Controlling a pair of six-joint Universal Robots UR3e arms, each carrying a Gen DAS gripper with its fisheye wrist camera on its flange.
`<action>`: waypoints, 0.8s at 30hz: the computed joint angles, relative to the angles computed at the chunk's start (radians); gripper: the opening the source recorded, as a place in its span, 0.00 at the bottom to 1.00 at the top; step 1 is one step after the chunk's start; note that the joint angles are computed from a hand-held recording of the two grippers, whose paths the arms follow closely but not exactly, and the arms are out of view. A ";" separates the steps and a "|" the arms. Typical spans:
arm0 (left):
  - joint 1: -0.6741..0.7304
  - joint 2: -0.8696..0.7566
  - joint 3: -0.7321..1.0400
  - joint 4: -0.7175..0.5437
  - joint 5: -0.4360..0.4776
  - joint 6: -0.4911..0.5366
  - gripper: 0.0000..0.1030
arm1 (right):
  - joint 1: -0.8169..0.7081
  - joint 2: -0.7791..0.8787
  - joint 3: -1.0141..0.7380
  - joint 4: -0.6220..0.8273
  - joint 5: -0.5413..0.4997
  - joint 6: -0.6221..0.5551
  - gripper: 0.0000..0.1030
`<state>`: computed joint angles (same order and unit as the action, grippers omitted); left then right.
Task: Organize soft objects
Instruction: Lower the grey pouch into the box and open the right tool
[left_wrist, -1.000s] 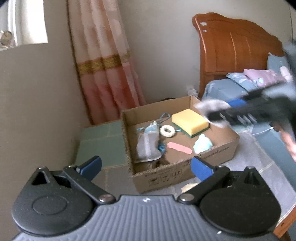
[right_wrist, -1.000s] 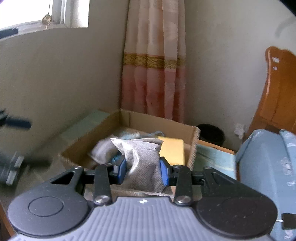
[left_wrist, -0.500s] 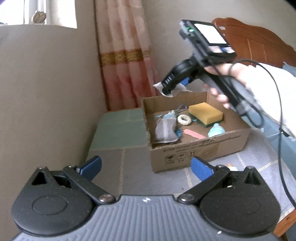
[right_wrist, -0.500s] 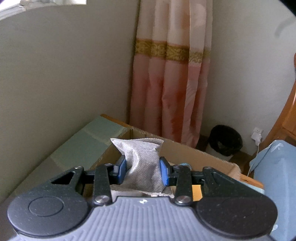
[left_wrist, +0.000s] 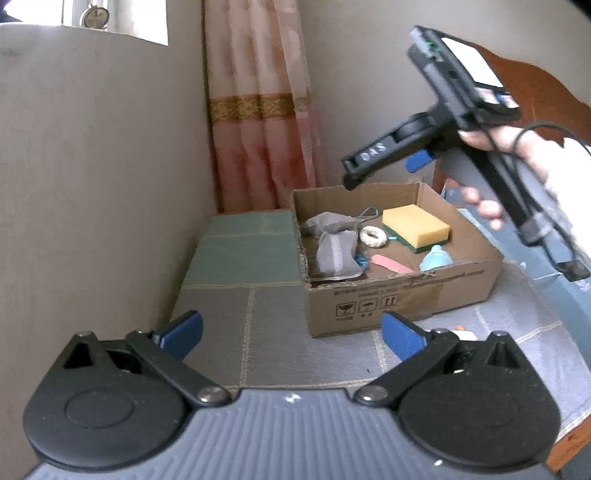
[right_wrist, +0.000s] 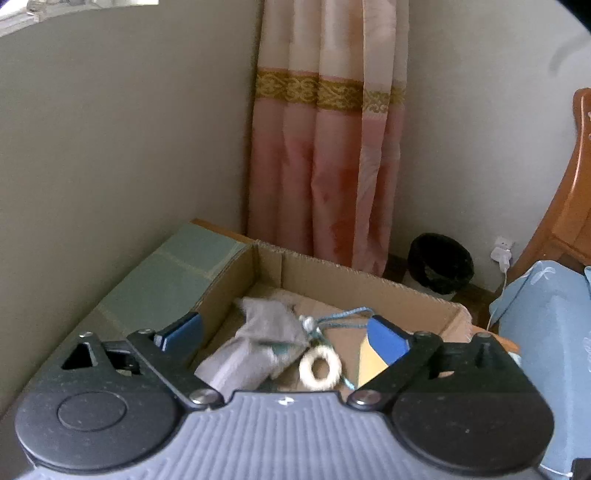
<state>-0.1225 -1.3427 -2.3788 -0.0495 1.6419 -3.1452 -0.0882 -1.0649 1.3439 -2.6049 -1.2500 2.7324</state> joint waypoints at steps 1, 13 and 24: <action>-0.001 0.009 -0.003 -0.004 0.001 -0.004 0.99 | -0.004 -0.043 0.049 -0.007 -0.007 -0.006 0.96; -0.014 0.073 -0.044 -0.027 0.028 -0.034 0.99 | -0.120 -0.432 0.554 -0.137 0.022 -0.039 1.00; -0.002 0.057 -0.063 -0.031 -0.028 -0.013 0.99 | -0.311 -0.649 1.048 -0.304 0.082 -0.086 1.00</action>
<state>-0.1248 -1.2855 -2.4421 -0.0801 1.6141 -3.1577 -0.3987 -1.7135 2.3919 -2.9087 -1.1684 2.6467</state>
